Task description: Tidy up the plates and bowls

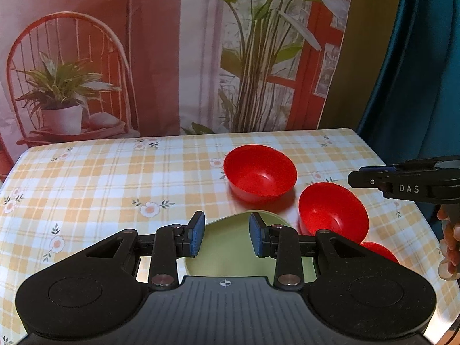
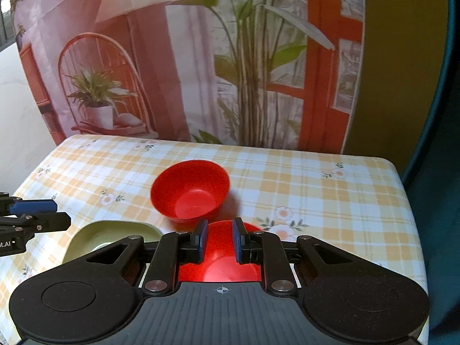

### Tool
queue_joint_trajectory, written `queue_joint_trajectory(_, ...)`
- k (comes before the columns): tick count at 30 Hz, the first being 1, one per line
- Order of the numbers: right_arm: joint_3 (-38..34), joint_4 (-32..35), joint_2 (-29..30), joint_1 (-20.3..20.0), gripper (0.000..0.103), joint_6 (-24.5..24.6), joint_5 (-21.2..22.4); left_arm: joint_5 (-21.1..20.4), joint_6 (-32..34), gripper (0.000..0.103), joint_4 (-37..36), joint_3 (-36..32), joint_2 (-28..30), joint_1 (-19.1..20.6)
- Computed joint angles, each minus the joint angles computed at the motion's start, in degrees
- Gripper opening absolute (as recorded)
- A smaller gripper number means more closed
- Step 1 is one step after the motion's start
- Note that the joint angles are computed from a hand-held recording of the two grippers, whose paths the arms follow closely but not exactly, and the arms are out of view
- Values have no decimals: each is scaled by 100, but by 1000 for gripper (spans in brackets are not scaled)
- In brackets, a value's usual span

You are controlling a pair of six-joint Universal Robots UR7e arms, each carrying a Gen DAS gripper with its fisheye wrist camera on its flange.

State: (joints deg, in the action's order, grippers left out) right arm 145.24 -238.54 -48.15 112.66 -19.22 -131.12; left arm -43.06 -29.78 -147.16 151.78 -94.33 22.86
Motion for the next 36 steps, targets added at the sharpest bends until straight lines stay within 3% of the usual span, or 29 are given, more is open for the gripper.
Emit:
queue_joint_trajectory(12, 99, -66, -221, -402, 17, -33, 231, -111, 503, 36, -723, -215, 602, 372)
queue_joint_trajectory(23, -219, 349, -351, -865, 18, 17, 666, -233, 1317, 36, -1733, -702, 1518, 1086)
queue_joint_trajectory(28, -618, 799, -188, -987, 23, 45, 777, -440, 1609, 36, -2265, -989, 2073, 1538)
queue_joint_trajectory(36, -1223, 1424, -22, -1115, 37, 136, 839, -711, 2044, 45, -2749, -1447, 2740, 2042)
